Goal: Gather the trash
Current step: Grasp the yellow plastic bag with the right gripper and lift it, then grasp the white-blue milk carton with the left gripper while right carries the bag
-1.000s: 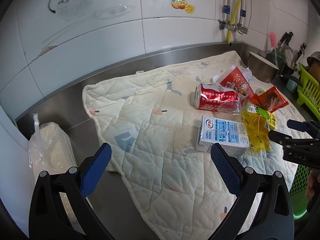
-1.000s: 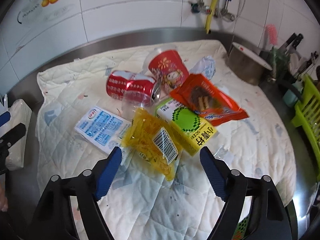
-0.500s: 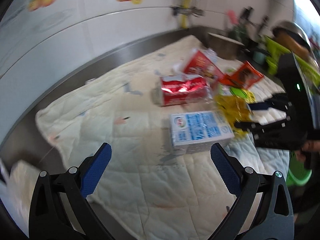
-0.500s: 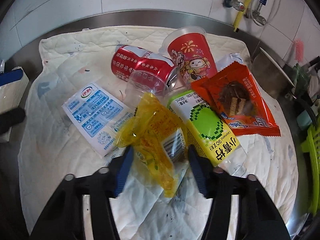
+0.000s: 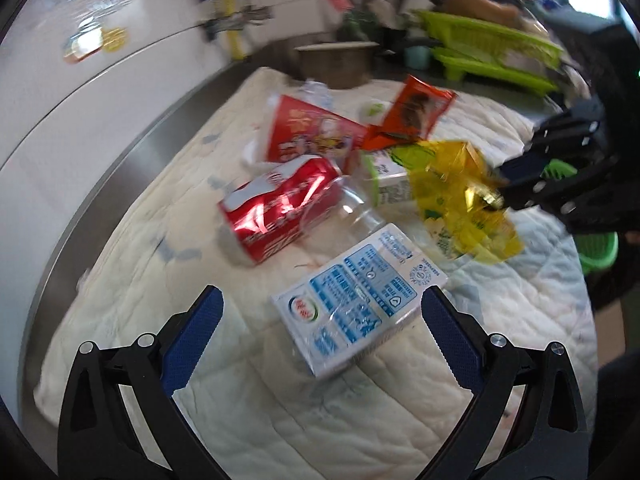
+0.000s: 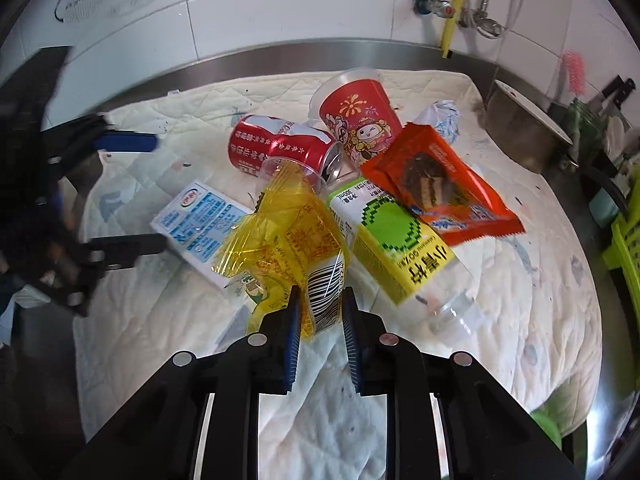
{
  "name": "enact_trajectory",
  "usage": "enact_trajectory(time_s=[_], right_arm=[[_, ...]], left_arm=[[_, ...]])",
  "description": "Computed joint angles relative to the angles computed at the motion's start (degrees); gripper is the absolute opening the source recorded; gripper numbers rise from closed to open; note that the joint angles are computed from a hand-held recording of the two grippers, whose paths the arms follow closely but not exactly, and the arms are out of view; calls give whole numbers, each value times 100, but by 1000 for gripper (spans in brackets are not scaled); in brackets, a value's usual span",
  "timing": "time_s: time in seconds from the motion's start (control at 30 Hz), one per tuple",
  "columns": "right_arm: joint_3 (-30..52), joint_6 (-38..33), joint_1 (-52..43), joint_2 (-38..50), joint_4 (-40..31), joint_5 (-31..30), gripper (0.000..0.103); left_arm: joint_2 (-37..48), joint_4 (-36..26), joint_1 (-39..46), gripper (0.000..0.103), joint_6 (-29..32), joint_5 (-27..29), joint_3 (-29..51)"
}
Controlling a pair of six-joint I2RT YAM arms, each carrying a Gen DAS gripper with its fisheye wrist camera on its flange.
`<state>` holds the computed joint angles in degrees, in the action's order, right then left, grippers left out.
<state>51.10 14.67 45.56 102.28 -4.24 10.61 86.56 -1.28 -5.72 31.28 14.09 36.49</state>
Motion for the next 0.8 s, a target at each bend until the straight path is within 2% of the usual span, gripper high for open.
enact_trajectory(time_s=[0.07, 0.2, 0.27, 0.47, 0.8], right_arm=[[-145, 153, 54, -195, -15, 15, 20], [-351, 357, 138, -490, -123, 101, 20], [-477, 478, 175, -643, -186, 125, 20], [-690, 854, 268, -880, -376, 219, 21], [-909, 1581, 550, -1080, -718, 442, 22]], left_arm=[[203, -6, -33, 98, 310, 124, 160], [693, -479, -3, 98, 929, 454, 673], [831, -472, -55, 98, 1102, 420, 759], [1250, -957, -98, 99, 2092, 613, 1125], [1794, -1669, -34, 97, 2748, 1029, 1737]])
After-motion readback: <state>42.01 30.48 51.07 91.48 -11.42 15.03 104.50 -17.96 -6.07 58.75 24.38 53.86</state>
